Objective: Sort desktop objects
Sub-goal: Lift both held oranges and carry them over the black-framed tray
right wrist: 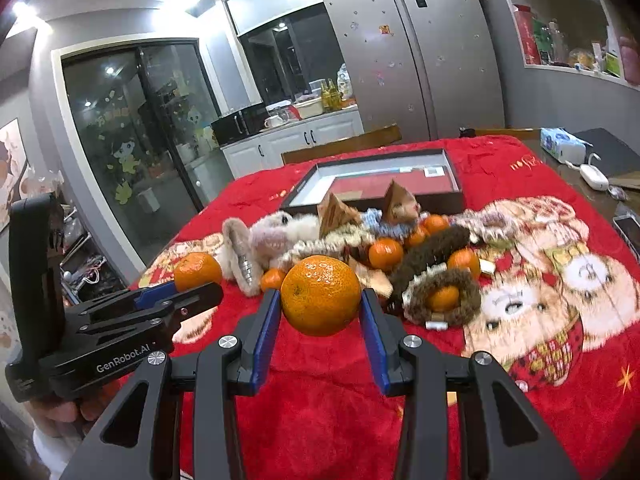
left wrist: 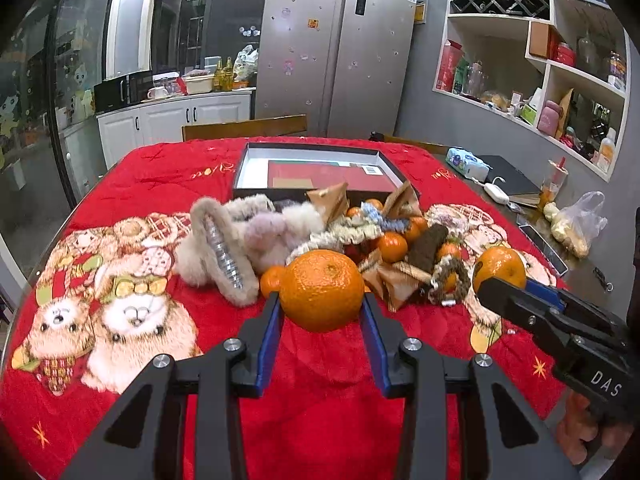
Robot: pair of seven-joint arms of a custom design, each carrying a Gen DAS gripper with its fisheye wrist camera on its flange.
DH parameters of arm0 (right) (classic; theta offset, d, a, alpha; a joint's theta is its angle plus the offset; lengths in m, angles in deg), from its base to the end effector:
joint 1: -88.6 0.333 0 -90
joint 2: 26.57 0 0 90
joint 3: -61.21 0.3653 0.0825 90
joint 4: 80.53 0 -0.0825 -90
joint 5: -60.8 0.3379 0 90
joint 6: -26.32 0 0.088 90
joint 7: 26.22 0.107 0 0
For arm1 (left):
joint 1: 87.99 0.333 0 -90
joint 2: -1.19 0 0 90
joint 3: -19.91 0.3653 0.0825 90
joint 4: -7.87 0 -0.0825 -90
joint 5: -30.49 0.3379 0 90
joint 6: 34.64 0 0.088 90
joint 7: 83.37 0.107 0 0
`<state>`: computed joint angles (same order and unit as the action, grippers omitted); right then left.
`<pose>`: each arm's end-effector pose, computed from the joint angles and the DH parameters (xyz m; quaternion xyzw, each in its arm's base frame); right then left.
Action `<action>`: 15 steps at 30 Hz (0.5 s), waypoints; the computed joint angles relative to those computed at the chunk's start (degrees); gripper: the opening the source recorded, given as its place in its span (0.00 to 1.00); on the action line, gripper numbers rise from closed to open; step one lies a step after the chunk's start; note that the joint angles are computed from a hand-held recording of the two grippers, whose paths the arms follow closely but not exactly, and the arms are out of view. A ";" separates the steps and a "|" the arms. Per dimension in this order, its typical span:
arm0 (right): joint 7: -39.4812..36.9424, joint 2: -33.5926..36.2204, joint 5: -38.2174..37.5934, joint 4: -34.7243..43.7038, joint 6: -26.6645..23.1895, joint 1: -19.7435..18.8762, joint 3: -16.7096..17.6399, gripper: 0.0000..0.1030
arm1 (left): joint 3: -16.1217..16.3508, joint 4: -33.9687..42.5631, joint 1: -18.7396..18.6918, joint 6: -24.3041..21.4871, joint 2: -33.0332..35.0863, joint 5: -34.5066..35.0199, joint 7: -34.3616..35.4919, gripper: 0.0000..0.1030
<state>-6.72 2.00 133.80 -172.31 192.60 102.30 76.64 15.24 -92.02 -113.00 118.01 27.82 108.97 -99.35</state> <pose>0.6520 0.2520 0.4691 -0.7454 0.4438 -0.1036 0.4865 0.5728 -0.3492 0.4137 -0.7017 0.5625 -0.3225 0.2954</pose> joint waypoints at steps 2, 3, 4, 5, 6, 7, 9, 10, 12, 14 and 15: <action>3.40 0.75 -2.80 1.79 -0.71 0.91 -1.19 0.37 | -0.16 0.81 0.58 -0.03 0.09 -1.37 1.91 0.39; 5.05 1.13 -4.24 2.62 -1.07 1.18 -1.60 0.37 | -0.24 1.27 0.96 0.23 0.20 -2.27 3.05 0.39; 6.84 1.62 -5.91 3.65 -1.66 1.41 -2.02 0.37 | -0.28 1.79 1.52 0.98 0.32 -3.22 4.13 0.39; 7.85 1.94 -6.92 4.31 -1.98 1.33 -2.02 0.37 | -0.16 2.16 1.86 1.79 0.49 -3.78 4.63 0.39; 9.53 2.53 -8.49 5.41 -2.46 1.51 -2.38 0.37 | -0.15 2.70 2.46 2.85 0.81 -4.77 5.72 0.39; 11.44 3.13 -10.29 6.56 -2.89 1.78 -2.85 0.37 | -0.11 3.33 2.72 3.03 1.18 -5.97 7.20 0.39; 13.39 4.17 -12.32 8.40 -3.23 1.53 -2.74 0.37 | 0.40 4.67 2.58 2.31 1.78 -7.62 9.55 0.39; 14.91 4.87 -13.67 9.67 -3.60 1.59 -2.97 0.37 | 0.63 5.58 2.58 1.74 2.13 -8.56 10.86 0.39; 17.72 6.42 -16.46 12.49 -4.95 1.55 -3.32 0.37 | 1.23 6.74 2.68 1.94 2.56 -9.61 11.90 0.39; 20.38 8.02 -19.42 15.48 -6.53 1.45 -3.77 0.37 | 1.58 8.54 2.89 1.69 3.25 -11.15 13.92 0.39; 21.53 8.65 -20.81 16.66 -7.04 1.48 -4.00 0.37 | 1.93 9.30 2.79 1.51 3.56 -11.50 14.51 0.39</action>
<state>14.82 10.65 112.99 -155.65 185.56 103.78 72.64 17.17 -82.72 -110.20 119.51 31.38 97.47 -84.84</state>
